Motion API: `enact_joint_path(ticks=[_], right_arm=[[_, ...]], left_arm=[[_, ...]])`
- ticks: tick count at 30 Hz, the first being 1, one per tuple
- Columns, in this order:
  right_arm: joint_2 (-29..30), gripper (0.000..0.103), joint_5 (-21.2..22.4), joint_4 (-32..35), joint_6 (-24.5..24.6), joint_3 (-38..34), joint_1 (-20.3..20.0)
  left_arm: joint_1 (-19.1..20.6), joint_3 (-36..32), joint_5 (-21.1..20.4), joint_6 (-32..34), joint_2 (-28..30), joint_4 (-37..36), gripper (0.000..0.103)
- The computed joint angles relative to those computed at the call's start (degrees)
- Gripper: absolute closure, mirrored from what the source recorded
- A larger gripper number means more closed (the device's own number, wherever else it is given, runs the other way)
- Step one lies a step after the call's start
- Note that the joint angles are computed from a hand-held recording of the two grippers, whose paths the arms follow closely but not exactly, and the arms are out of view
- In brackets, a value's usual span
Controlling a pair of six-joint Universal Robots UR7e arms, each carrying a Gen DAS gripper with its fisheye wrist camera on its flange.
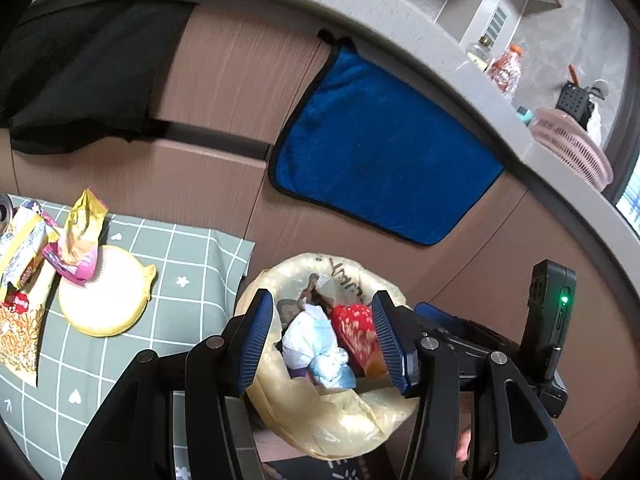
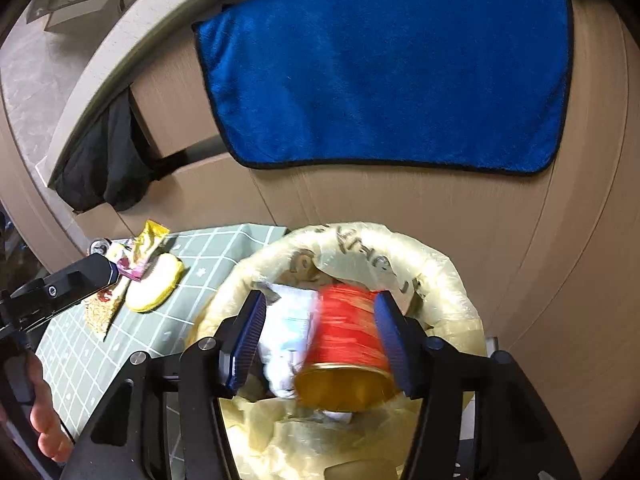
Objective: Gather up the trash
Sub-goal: 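Lift mask and red cup over the yellow trash bag and release both, then grasp the red drink can with the left gripper while the right gripper reaches the wrappers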
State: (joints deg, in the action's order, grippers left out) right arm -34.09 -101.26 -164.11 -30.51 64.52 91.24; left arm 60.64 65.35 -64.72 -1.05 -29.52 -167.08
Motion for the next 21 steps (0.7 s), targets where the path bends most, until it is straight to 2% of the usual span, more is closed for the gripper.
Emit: enact_joint_path(ticks=[7,13,21], right_arm=[[-3.9,0.048,-2.0,-6.6,-3.9,5.9,3.0],[-7.1,0.048,-1.6,-13.0,-7.0,10.8,6.6],[-9.3,0.049,1.2,-16.8,-8.0,14.0,12.4]], left_arm=[[-1.5,6.0,-1.6,-0.4,-4.5,-4.8,0.05],[-4.0,12.9,-0.4,0.8,-10.7,-12.1,0.05],[-7.2,23.6,6.5,6.2,-20.9,-25.0,0.05]])
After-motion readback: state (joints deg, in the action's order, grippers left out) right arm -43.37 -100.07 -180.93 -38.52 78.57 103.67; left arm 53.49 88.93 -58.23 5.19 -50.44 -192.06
